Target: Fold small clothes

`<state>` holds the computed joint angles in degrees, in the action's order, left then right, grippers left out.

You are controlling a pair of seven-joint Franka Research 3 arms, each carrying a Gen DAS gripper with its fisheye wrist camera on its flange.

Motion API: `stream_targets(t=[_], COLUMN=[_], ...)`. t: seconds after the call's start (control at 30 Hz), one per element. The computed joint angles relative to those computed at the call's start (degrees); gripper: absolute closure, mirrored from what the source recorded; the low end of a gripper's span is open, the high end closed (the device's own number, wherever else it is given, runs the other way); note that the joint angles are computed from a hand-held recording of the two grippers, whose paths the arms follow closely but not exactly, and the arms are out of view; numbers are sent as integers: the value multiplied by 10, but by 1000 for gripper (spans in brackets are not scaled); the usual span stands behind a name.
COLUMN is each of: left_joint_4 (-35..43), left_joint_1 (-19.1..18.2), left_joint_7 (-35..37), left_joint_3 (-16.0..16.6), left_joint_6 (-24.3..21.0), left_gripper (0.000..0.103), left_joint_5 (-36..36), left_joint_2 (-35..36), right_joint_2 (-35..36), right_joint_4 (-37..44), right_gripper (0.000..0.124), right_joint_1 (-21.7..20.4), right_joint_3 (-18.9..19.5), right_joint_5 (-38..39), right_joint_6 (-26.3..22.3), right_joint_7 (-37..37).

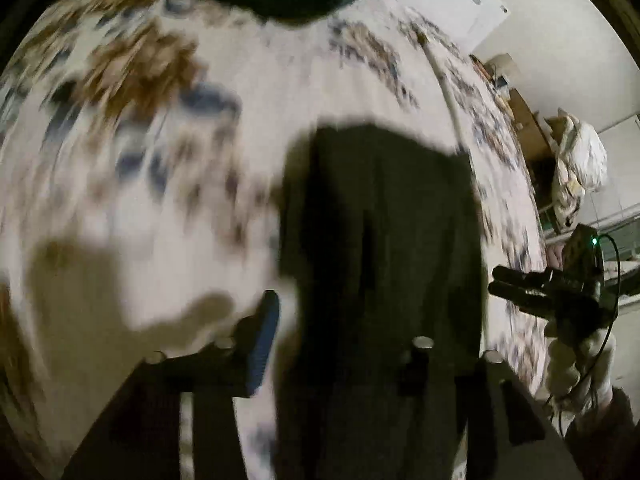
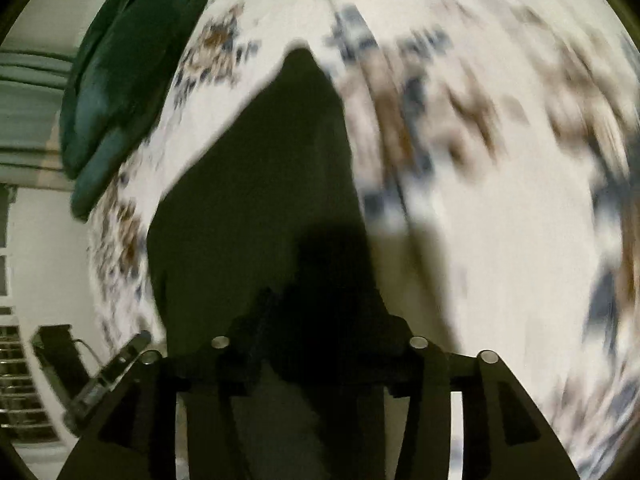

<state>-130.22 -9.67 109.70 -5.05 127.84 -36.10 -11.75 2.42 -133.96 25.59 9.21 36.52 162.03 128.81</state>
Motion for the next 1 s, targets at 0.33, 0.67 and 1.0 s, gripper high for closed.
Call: stream_targets(t=[0.33,0.67,1.0], left_joint_4=[-152,-175,-316], left_joint_1=[-33,-22,-31], left_joint_7=[-55,-32,-97], left_joint_3=[12,52,25], left_joint_6=[1,-77,-83], left_gripper=[96,90,97], left_joint_5=[35,28,86], left_joint_2=[-121,-183,-347], right_joint_2=[-86,-141,-95], right_joint_4=[-146,-212,-206], right_gripper=[74,74,74], right_joint_1=[113,180,341], right_joint_3=[63,96,90], right_joint_5=[133,80,315], right_joint_6=[41,63,142], right_joint_7=[96,258,169])
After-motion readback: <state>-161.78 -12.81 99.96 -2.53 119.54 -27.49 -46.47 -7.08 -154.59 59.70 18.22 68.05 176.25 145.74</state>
